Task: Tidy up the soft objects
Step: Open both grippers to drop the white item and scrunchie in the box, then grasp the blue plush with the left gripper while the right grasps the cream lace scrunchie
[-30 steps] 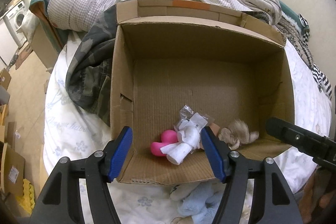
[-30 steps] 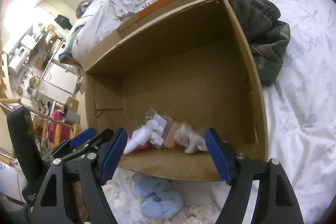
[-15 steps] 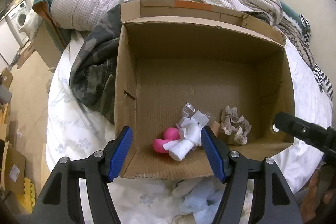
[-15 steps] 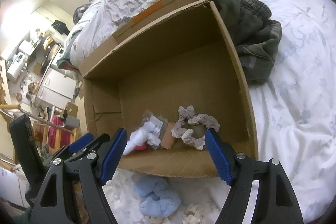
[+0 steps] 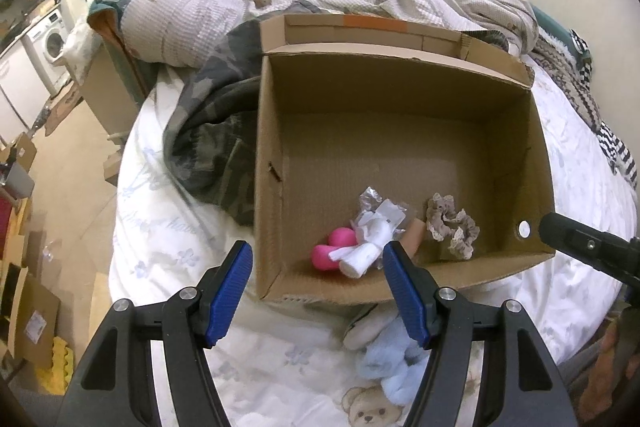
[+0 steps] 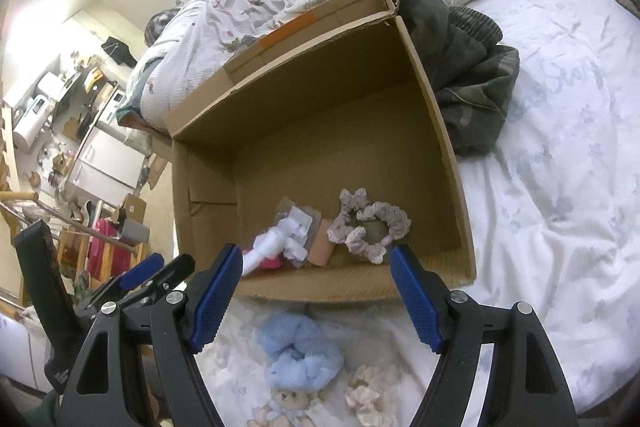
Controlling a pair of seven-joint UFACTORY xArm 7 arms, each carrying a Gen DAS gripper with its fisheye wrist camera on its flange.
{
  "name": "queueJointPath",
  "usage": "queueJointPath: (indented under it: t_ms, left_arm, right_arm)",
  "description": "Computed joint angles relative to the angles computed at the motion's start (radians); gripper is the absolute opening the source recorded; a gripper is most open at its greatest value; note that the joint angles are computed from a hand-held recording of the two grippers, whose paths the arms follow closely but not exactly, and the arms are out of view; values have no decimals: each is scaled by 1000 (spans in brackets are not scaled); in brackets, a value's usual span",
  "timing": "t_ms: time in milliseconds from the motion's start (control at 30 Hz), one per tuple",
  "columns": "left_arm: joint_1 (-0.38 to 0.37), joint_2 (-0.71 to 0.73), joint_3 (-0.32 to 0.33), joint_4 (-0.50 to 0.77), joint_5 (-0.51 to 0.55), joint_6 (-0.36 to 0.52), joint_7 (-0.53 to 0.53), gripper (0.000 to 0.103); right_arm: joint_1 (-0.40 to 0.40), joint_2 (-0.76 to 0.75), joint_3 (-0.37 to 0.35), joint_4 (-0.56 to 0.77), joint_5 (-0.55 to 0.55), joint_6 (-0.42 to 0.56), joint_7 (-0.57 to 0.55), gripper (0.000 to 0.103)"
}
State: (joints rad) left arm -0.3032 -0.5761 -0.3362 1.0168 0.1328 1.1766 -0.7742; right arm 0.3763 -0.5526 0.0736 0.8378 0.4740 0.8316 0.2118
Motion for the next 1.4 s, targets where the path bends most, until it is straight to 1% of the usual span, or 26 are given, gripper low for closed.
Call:
queueJointPath:
  t_ms: [300,500,700,833,967,1133,1300,1400]
  left_arm:
    - [-3,-92,-8,-42,-23,48,-30,65]
    - [-5,-133,-12,-67,-38,68,-29,65]
    - [-19,-149,-9,-91,-79,72,-25,65]
    - [-38,-144,-9,-107,-114,67,-20,65]
    - [-67,-117,-3,-124,-171,36,-23,65]
    - [-118,-23,6,-131,-240,-2,1,65]
    - [-169,54,21,-140,-292,-67,39,65]
    - [-186,90,19,-129,-288,-57,55,65]
  right_arm:
    - [-1,-86,8,-34,-33,66,19,81]
    - [6,-117,17,-50,-51,126,29,81]
    - [17,-137,0,-76,-9,179,34,81]
    - [17,-136,-1,-82,-12,259,36,81]
    - [6,-134,6,-94,-24,328,36,81]
    - [-7,-115,7,-100,-23,393,26,81]
    - [-15,-95,20,-101,-25,409,17,81]
    - [-14,-80,18,-102,-14,416,7,81]
